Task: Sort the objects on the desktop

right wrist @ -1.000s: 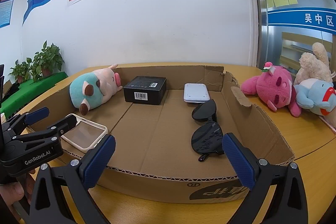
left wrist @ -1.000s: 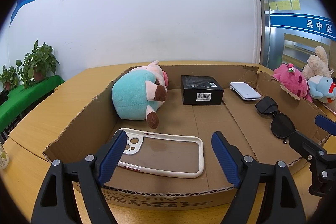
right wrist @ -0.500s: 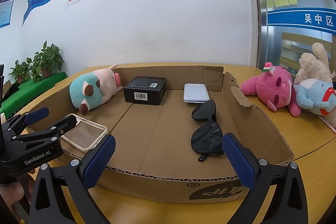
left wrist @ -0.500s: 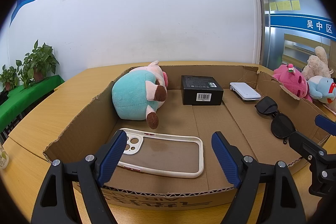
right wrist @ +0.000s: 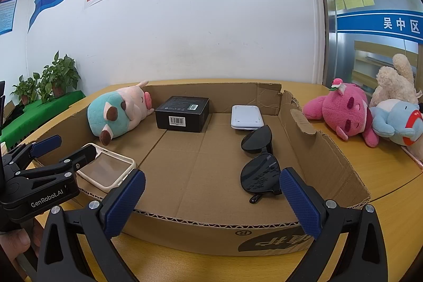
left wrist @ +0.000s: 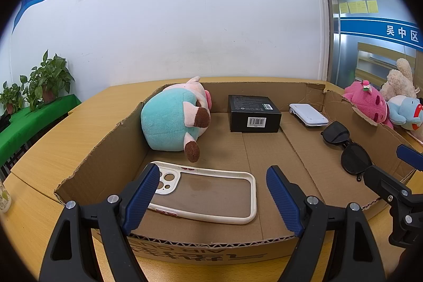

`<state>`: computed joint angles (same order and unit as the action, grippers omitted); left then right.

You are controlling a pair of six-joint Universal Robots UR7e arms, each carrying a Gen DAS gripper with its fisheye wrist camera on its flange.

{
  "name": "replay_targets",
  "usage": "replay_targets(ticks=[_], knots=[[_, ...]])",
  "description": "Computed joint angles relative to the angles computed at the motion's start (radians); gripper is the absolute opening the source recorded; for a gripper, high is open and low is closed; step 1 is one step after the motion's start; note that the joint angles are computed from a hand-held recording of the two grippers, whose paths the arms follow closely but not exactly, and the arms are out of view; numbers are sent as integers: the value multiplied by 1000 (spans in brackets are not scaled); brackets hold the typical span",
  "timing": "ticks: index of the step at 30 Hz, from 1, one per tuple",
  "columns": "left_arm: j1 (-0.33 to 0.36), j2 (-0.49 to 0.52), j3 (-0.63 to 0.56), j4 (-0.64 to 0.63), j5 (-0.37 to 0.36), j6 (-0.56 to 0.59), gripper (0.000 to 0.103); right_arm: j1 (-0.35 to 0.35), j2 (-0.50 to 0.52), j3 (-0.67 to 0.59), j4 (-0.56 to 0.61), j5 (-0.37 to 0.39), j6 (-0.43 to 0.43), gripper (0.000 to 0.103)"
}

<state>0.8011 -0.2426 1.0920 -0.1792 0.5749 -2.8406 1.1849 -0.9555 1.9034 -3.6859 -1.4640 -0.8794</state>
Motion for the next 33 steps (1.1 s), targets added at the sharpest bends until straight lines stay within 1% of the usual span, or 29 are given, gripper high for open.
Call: replay_targets(ticks=[24, 33], knots=[[-3, 6, -7, 1, -13, -4, 83, 1, 1, 0, -1, -3, 0, 103], [-1, 7, -10, 5, -7, -3, 83, 1, 0, -1, 0, -3, 0, 103]])
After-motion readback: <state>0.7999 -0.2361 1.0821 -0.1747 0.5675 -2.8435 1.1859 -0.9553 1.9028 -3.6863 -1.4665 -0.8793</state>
